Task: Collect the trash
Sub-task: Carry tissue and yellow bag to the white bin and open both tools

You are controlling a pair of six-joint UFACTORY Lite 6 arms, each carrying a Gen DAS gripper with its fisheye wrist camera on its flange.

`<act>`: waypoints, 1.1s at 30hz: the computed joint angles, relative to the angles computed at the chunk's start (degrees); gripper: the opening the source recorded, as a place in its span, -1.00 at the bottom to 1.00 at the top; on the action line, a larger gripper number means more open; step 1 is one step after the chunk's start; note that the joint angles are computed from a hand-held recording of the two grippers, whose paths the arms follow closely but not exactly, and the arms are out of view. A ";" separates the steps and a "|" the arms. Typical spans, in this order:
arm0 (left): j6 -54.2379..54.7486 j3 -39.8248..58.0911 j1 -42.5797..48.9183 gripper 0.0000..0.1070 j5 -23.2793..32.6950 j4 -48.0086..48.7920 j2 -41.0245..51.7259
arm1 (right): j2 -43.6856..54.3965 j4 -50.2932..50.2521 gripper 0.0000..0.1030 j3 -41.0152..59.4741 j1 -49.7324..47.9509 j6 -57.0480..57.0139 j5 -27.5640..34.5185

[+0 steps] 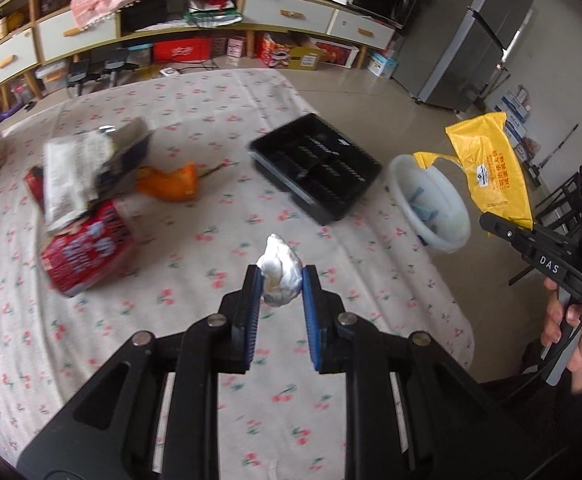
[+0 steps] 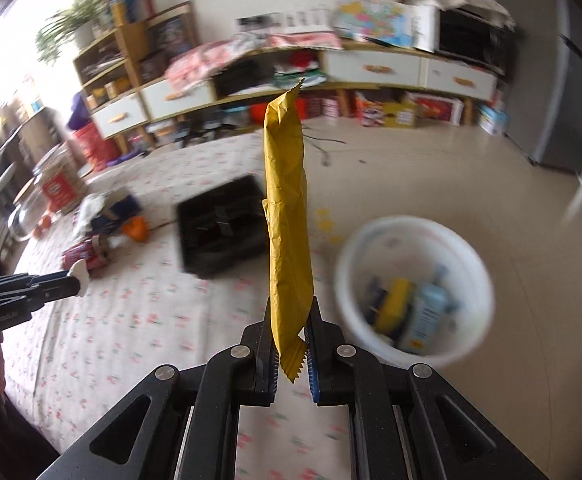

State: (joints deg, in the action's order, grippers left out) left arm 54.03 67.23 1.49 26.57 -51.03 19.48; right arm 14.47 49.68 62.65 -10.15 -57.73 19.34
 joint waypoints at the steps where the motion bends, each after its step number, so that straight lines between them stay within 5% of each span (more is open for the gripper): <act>1: -1.16 0.97 -1.69 -0.58 -0.15 0.32 0.83 | 0.31 0.12 -0.77 0.17 -2.53 -0.72 0.85; 12: -17.62 22.76 -20.21 -0.58 0.12 11.22 15.60 | 7.25 -1.04 -0.77 6.39 -19.22 -3.79 7.21; 28: -40.64 72.91 -29.10 -0.56 9.40 33.50 50.23 | 13.58 -4.71 -0.77 13.12 -21.43 -0.09 9.06; 33: -42.53 61.75 -29.35 -0.11 3.74 37.43 43.51 | 14.25 -6.41 -0.77 13.64 -21.04 2.09 9.00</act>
